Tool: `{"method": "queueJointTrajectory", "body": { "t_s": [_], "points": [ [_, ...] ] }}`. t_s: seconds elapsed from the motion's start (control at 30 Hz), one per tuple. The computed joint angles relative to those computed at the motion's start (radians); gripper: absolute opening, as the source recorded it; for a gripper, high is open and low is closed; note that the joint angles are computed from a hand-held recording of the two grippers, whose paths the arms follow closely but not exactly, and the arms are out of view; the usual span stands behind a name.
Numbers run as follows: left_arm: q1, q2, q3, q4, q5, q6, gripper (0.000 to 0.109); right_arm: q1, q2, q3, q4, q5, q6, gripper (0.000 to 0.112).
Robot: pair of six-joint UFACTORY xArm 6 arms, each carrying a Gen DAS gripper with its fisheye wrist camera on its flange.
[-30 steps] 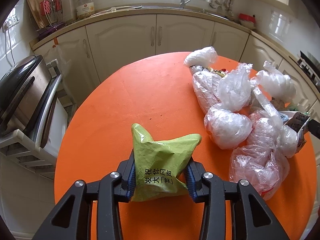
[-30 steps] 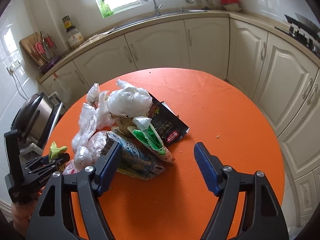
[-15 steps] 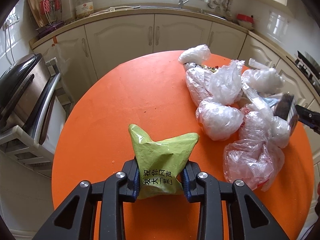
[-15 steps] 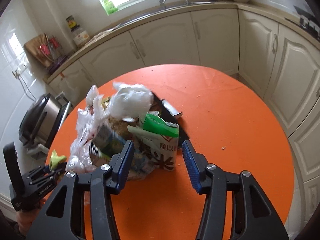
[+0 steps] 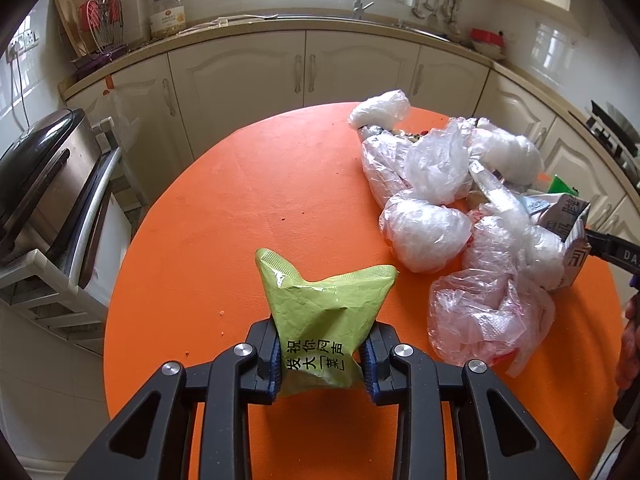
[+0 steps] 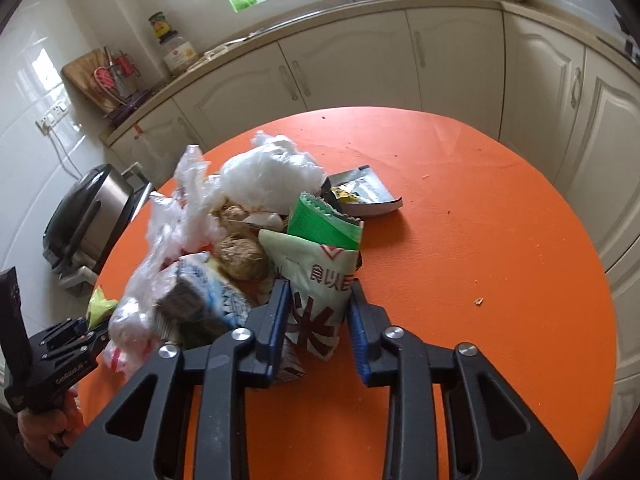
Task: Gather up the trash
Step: 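Carry the snack bag and carton toward the blue bin with both tools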
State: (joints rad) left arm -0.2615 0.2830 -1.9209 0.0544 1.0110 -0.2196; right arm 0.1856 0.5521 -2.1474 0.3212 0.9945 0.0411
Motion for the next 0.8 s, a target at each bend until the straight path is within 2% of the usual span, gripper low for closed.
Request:
{"method": "queueJointTrajectory", "body": {
  "t_s": [0.23, 0.63, 0.8],
  "points": [
    [-0.004, -0.098, 0.09, -0.008, -0.029, 0.0, 0.026, 0.011, -0.154, 0.191, -0.05, -0.096, 0.029, 0.016],
    [-0.065, -0.281, 0.206, -0.014, -0.06, 0.01, 0.025, -0.004, -0.387, 0.483, -0.056, -0.185, 0.044, 0.015],
    [-0.117, -0.322, 0.194, -0.03, -0.061, 0.032, 0.025, -0.017, -0.483, 0.555, -0.076, -0.216, 0.059, 0.015]
  ]
}}
